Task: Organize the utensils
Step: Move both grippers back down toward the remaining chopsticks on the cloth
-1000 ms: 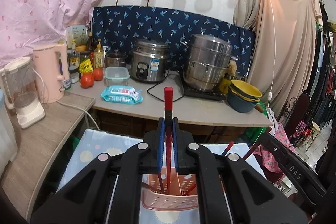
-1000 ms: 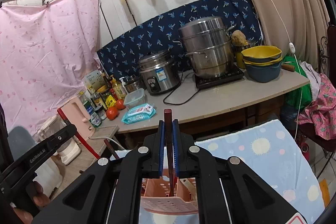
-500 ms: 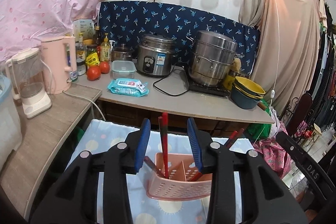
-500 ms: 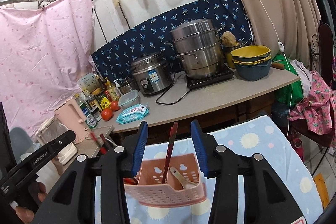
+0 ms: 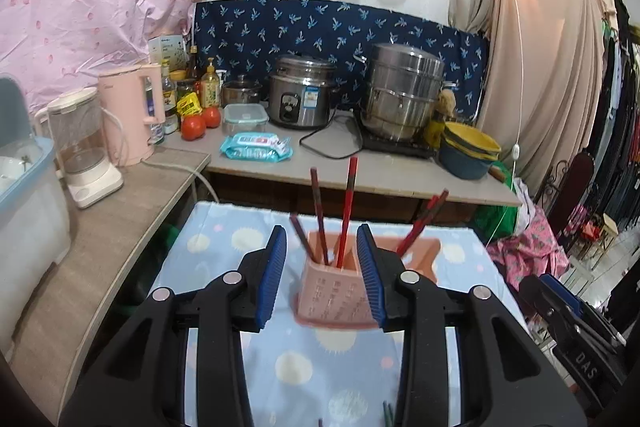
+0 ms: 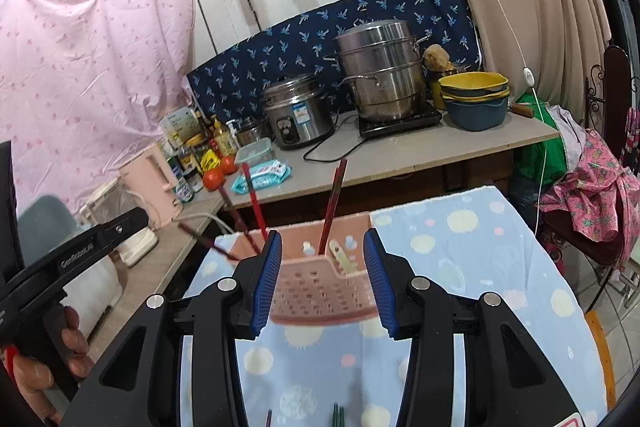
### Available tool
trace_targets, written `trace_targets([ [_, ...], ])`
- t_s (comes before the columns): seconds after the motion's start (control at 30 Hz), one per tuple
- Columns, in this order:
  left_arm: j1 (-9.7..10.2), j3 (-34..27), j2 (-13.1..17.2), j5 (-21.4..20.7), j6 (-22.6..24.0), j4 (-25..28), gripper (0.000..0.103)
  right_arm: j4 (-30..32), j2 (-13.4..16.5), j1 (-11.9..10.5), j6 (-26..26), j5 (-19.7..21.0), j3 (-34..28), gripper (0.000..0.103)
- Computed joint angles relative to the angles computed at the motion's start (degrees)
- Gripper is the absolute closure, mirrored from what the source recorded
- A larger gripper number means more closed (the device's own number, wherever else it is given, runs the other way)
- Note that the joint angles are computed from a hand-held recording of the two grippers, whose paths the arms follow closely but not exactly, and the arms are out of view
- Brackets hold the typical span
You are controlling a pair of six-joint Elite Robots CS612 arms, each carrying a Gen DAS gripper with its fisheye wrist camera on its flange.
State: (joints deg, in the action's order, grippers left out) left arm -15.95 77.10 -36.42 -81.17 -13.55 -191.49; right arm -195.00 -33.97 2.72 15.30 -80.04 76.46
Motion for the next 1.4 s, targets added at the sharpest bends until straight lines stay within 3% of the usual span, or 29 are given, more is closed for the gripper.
trace_targets([
  [0.43,-1.04,9.8,-2.9,0.2,0.1,-0.4,0.068,-1.0,-3.6,0.8,-4.1,0.4,11.6,0.060],
  [0.77,-2.22,17.8,-3.6,1.1,0.1,0.0,0.068,1.3,-4.9,1.4,-9.1,-2.5,19.2,0.061],
  [1.07,-2.61,23.4,-4.4,-1.5,-1.5,2.2,0.068,3.3,-5.4,1.4,-9.0,-2.4,24.0,0.061],
  [1.4,-3.24,26.9,-4.4,-4.7,-3.1,2.7,0.068,4.9,-5.4,2.2,-11.1,-2.7,26.1,0.070],
])
